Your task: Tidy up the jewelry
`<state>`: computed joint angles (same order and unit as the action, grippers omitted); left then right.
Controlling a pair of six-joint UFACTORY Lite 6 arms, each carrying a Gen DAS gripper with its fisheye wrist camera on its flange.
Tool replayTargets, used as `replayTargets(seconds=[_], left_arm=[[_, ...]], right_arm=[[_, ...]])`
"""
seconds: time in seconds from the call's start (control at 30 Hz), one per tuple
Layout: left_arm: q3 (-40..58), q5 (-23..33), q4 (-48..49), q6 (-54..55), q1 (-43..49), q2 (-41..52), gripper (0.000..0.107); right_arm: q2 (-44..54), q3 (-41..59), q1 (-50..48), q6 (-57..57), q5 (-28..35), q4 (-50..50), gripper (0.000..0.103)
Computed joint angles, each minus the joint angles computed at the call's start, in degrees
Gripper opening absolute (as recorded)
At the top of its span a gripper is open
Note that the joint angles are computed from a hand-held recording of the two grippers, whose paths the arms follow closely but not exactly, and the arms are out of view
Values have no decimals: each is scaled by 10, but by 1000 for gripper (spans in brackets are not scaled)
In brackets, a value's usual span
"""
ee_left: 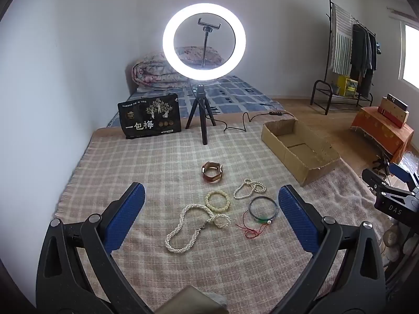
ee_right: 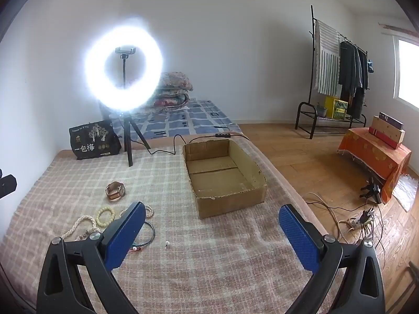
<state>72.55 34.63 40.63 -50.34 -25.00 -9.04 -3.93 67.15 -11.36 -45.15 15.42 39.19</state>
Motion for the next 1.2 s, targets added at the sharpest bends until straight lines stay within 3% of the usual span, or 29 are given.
replayTargets(seconds=[1.2], left_arm=[[16, -5, 10, -12, 2, 2, 103]], right_arm=[[19, 18, 17, 42, 7, -39, 103]])
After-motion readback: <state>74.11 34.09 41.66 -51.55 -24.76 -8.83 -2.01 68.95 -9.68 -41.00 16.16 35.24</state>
